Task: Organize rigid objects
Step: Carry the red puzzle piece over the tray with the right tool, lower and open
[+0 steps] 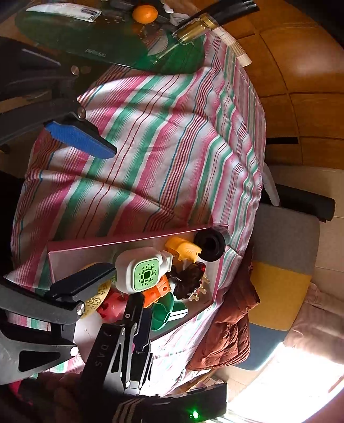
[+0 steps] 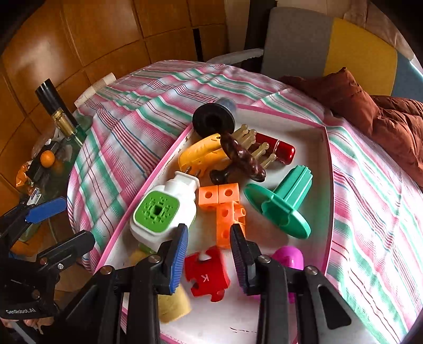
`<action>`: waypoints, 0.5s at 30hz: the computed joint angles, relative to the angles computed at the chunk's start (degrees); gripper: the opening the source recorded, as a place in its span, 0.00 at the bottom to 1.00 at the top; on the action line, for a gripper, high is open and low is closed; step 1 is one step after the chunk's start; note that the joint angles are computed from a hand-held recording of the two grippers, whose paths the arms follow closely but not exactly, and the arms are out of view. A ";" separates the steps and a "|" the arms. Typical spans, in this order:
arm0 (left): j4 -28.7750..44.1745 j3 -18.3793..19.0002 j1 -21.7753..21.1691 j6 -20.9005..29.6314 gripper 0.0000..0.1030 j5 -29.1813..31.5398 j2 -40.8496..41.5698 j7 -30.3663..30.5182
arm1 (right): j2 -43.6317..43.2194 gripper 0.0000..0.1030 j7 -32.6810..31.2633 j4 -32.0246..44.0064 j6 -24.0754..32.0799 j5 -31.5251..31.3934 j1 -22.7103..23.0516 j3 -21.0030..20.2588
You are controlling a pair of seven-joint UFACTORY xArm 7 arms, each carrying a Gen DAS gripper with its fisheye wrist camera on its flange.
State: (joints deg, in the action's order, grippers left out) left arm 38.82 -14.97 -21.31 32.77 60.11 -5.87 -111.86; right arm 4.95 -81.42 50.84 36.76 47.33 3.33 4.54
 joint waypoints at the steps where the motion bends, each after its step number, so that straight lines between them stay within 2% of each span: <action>1: 0.08 -0.03 -0.04 0.23 0.80 -0.13 0.01 0.12 | -0.02 0.32 0.05 -0.04 -0.18 0.02 0.02 0.02; 6: 0.30 -0.49 -0.39 2.16 0.85 -0.38 -0.56 -0.05 | -0.06 0.32 1.02 -0.25 -0.05 0.39 -0.22 -0.07; 12: 1.16 -1.68 -1.18 6.00 0.97 -0.11 -1.29 -0.60 | -3.12 0.35 -2.20 -2.47 -0.22 6.59 -0.80 -0.99; 15: 1.55 -2.24 -1.83 7.74 1.00 0.28 -1.69 -1.12 | -5.19 0.36 -3.29 -3.90 -0.79 10.01 -0.84 -2.07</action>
State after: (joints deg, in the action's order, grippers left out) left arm 40.37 -17.21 -23.14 40.51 60.39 -7.56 -112.98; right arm -0.24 -84.72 46.94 35.97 57.34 2.48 2.47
